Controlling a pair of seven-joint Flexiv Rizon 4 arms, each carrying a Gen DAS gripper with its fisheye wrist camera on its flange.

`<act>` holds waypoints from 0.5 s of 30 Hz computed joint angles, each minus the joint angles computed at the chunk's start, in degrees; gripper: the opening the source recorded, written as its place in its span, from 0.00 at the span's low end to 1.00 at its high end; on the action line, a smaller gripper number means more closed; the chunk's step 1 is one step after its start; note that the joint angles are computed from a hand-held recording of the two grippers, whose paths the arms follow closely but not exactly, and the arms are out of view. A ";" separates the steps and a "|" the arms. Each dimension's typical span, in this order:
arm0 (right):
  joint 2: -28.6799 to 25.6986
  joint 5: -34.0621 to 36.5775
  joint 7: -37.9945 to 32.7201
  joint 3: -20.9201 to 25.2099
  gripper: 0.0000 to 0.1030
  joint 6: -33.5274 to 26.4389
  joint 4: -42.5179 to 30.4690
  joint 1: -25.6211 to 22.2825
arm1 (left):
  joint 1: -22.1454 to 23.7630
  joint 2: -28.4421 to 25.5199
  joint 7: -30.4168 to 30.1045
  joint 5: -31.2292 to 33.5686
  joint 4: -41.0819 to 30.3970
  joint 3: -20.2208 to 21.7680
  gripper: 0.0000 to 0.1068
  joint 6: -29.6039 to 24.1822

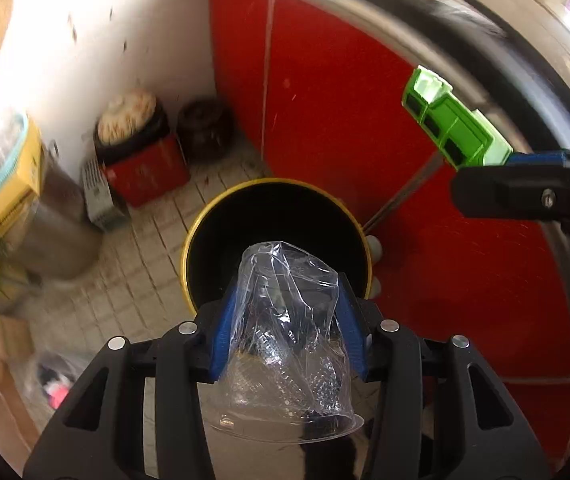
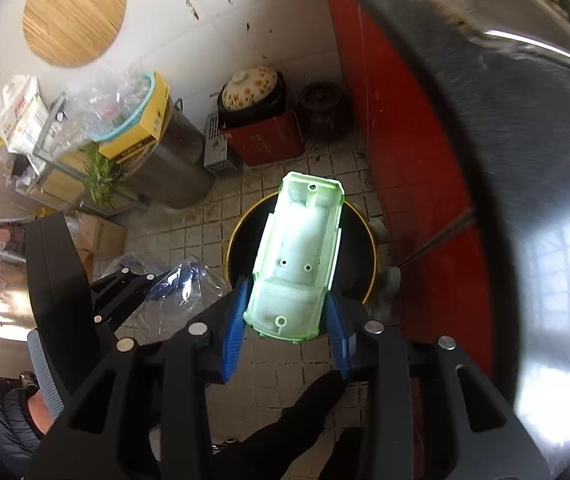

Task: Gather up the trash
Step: 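Carry the cup and green tray to the bin and open both tools, then swing both open tools back over the counter toward the trash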

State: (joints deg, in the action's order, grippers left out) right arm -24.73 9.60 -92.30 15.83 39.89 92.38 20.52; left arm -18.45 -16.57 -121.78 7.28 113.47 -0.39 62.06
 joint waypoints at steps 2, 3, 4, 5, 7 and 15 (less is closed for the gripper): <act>-2.29 -1.37 0.75 -0.42 0.36 -0.04 -0.60 1.16 | 1.03 -2.02 0.12 -1.47 0.73 -0.15 0.42 2.33; -3.44 -1.53 0.70 -0.42 0.36 -0.30 -1.19 1.25 | 1.26 -2.64 0.14 -1.96 1.15 -0.07 0.43 3.40; -4.28 -2.37 0.90 -0.71 0.36 -0.01 -1.34 1.60 | 1.70 -3.43 0.59 -2.93 1.61 -0.29 0.43 4.70; -4.74 -3.00 1.03 -0.78 0.36 0.32 -1.20 1.86 | 2.21 -4.13 1.46 -4.13 1.84 -0.67 0.43 5.39; -5.72 -3.17 0.95 -0.55 0.37 0.48 -1.81 1.72 | 2.31 -5.12 2.83 -5.36 1.65 -0.80 0.45 5.65; -2.70 -1.74 -0.84 0.69 0.68 0.54 -3.17 -0.14 | 0.15 -4.35 2.12 -2.33 -1.07 2.00 0.79 2.11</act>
